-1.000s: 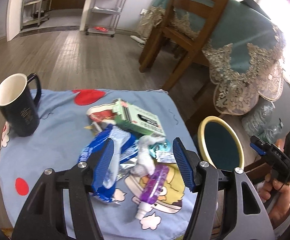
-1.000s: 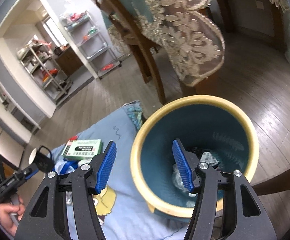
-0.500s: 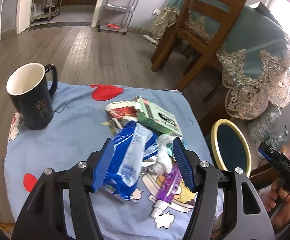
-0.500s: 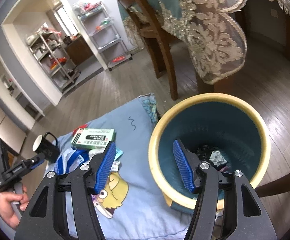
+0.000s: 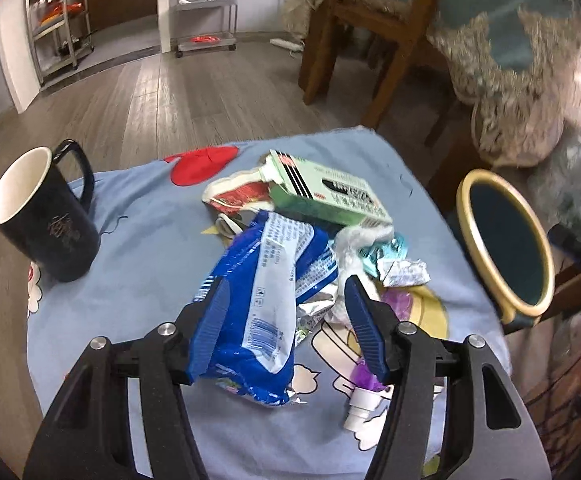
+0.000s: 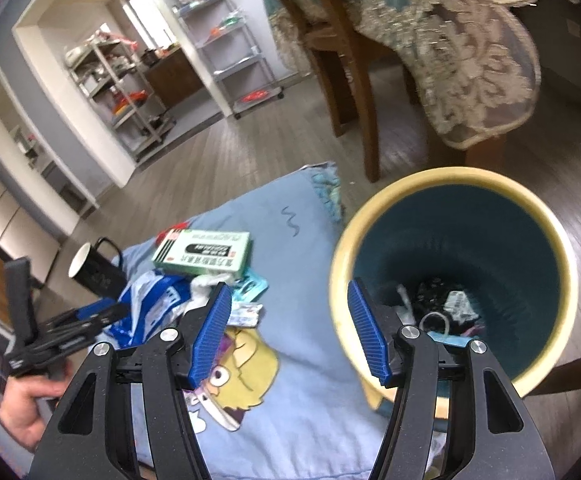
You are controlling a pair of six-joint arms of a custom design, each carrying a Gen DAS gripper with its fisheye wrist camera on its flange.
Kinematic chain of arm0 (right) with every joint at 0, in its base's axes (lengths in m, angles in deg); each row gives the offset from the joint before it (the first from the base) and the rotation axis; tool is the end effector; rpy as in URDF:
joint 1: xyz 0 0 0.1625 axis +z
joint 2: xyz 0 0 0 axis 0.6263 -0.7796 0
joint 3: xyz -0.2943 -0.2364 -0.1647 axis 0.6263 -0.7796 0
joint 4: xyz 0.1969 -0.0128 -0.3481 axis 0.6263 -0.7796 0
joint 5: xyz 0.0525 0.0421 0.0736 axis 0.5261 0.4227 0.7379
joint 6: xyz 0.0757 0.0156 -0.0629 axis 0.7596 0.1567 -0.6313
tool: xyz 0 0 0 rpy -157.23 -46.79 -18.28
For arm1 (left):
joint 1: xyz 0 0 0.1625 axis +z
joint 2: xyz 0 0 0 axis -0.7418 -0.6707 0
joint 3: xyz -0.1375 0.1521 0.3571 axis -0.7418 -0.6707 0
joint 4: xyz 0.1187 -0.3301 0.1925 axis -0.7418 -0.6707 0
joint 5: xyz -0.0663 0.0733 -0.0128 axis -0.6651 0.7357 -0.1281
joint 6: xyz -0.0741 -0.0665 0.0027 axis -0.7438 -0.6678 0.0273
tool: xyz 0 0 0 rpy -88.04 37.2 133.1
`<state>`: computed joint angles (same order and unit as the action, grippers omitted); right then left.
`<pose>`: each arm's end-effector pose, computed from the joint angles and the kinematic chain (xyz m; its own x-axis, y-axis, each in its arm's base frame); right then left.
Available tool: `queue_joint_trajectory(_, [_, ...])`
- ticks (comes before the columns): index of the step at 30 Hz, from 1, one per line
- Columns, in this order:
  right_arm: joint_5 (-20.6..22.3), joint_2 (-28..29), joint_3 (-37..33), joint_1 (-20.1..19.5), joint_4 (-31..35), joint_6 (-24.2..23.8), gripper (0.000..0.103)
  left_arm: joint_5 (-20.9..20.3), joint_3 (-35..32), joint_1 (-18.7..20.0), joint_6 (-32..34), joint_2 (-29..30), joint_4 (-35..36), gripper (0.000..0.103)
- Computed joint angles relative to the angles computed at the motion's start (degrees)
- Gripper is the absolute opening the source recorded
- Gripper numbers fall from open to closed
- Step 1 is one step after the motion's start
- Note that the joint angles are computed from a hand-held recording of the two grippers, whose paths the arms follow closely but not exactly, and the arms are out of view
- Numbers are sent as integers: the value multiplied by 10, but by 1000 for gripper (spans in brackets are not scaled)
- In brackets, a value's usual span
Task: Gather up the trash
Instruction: 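Grasp the blue-and-white wipes package with the left gripper and lift it, then grasp the white tissue with the right gripper while the left gripper holds the wipes package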
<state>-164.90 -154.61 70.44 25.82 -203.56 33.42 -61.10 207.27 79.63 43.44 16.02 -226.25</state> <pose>0.0272 -0.2308 0.3303 -0.8856 0.3330 0.3238 -0.0742 0.5868 -0.8063 -0.3222 -0.4155 -0.0067 -0.6464 0.5708 -0.5064 0.6912 0.7191 -0.0718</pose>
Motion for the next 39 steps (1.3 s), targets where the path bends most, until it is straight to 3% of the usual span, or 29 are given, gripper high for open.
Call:
queue_joint_trajectory(3, [-25, 51, -3, 35, -29, -2, 62, 9, -11, 0, -2, 15, 20, 52])
queue_joint_trajectory(5, [-45, 94, -9, 60, -48, -2, 62, 18, -17, 0, -8, 21, 41, 44])
queue_joint_trajectory(7, [-56, 126, -13, 77, -59, -2, 62, 26, -21, 2, -10, 26, 62, 30])
queue_joint_trajectory(16, [-84, 263, -35, 132, -105, -4, 62, 45, -4, 7, -21, 9, 81, 5])
queue_joint_trajectory(25, [-118, 401, -77, 177, -151, -19, 62, 36, 41, 15, -38, -49, 35, 4])
queue_joint_trajectory(33, [-216, 529, -118, 218, -203, -51, 59, 29, 62, 27, -59, -86, -36, 3])
queue_joint_trajectory(36, [-241, 562, -125, 220, -219, -58, 50, 30, 61, 27, -55, -86, -50, 3])
queue_joint_trajectory(38, [-250, 576, -128, 224, -224, -65, 29, 30, 60, 26, -54, -85, -57, 3])
queue_joint_trajectory(39, [-252, 579, -128, 225, -227, -65, 26, 31, 61, 25, -54, -86, -59, 3])
